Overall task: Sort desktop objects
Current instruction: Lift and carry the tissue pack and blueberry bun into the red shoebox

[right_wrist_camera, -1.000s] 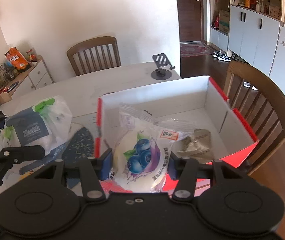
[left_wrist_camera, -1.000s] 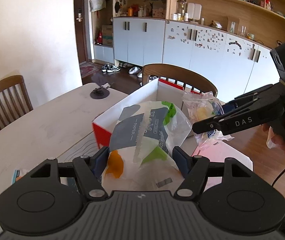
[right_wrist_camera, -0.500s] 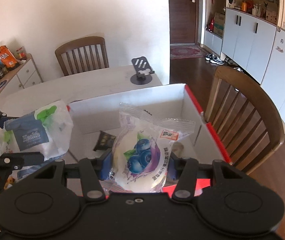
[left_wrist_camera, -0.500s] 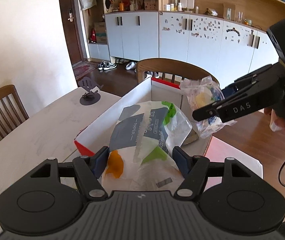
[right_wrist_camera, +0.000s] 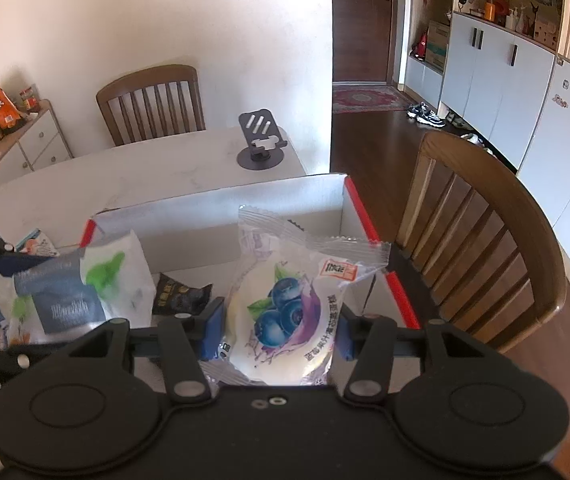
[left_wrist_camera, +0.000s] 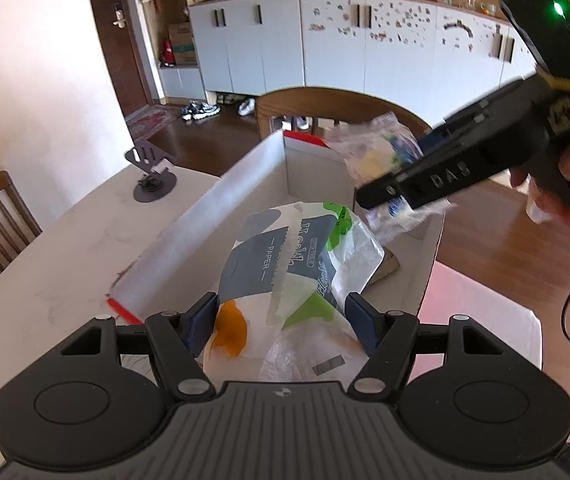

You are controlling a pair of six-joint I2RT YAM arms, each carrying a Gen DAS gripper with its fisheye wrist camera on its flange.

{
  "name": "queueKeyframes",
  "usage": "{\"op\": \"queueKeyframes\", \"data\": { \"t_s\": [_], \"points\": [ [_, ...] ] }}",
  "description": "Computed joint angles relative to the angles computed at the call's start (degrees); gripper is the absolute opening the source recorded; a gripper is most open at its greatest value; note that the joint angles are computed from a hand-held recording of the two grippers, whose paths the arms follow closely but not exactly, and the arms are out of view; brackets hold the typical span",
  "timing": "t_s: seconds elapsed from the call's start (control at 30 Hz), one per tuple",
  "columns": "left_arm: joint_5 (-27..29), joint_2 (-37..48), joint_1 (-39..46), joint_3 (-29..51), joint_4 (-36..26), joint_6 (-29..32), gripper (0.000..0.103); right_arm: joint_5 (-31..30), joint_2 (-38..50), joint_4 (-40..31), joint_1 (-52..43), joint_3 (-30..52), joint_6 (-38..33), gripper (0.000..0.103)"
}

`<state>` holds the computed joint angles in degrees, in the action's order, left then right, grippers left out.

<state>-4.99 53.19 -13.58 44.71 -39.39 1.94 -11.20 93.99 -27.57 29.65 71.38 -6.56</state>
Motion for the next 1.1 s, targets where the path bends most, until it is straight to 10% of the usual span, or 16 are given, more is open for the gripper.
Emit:
{"op": "queueKeyframes", "data": {
  "t_s": [1.1],
  "points": [
    [3.2, 23.7, 2.2, 6.6, 5.1, 0.5, 0.069, 4.3, 26.1, -7.7, 4.2, 24.7, -1.1, 0.052]
  ]
}}
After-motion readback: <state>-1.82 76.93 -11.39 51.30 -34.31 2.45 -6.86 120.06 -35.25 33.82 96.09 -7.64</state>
